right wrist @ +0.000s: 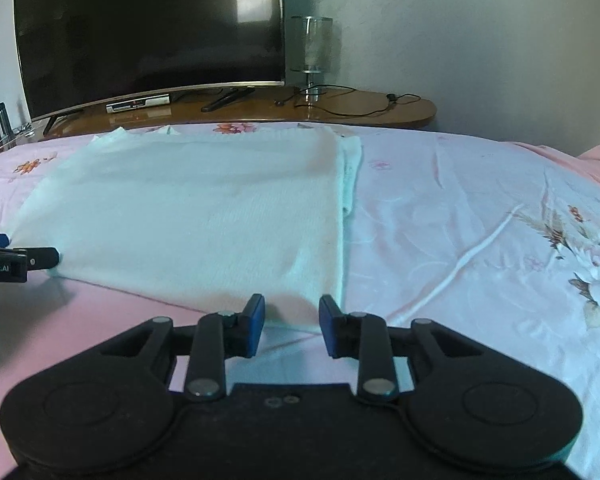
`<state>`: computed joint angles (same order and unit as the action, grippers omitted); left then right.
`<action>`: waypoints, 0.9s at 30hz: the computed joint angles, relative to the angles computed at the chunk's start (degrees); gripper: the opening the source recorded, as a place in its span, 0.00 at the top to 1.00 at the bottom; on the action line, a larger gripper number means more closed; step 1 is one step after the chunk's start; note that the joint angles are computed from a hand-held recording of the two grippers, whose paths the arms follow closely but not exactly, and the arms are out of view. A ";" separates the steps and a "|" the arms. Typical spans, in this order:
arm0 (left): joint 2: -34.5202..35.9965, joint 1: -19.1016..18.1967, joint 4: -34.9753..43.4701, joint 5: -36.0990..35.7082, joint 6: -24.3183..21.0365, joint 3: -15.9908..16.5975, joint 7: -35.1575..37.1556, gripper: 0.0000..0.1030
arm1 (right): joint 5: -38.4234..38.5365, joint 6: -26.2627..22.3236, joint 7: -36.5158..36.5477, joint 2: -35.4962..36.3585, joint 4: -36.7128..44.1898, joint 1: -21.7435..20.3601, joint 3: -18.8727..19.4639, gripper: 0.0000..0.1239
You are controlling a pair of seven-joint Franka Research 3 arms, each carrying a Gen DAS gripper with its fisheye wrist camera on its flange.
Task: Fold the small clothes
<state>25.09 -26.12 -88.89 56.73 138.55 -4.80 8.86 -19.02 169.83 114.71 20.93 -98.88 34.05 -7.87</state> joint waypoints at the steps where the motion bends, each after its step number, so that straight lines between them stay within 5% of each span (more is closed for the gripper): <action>1: -2.45 0.02 -3.57 0.98 2.81 0.37 -4.63 0.00 | -0.28 0.45 0.38 -1.36 -1.33 0.26 -0.29 0.76; 5: -8.53 2.26 -14.44 5.45 17.17 1.72 -27.38 0.05 | -1.74 1.85 1.60 -3.66 -3.16 0.36 -0.49 0.75; 8: -9.53 4.04 -16.46 11.04 22.85 2.44 -41.99 0.10 | -1.28 1.99 0.76 -4.23 -3.23 -0.48 0.99 0.73; 12: -8.34 5.67 -16.49 20.45 28.67 4.61 -66.37 0.43 | 2.51 2.45 -2.18 -4.01 -2.55 -2.26 4.18 0.73; 14: -7.62 6.23 -15.77 25.87 30.11 5.05 -79.25 0.43 | 4.40 2.62 -3.28 -3.62 -1.99 -2.42 4.86 0.72; 22: -3.12 7.86 -10.10 30.17 25.78 2.92 -88.16 0.42 | 10.57 1.58 -8.35 0.08 3.20 -2.50 6.61 0.70; 27: 1.56 7.80 -3.65 35.94 25.08 4.11 -90.95 0.42 | 18.75 0.55 -15.33 6.34 12.16 -5.66 12.05 0.77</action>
<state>26.65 -18.33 -92.54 92.67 163.63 -0.69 -82.09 -0.27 170.38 99.38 27.27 -86.73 28.39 4.18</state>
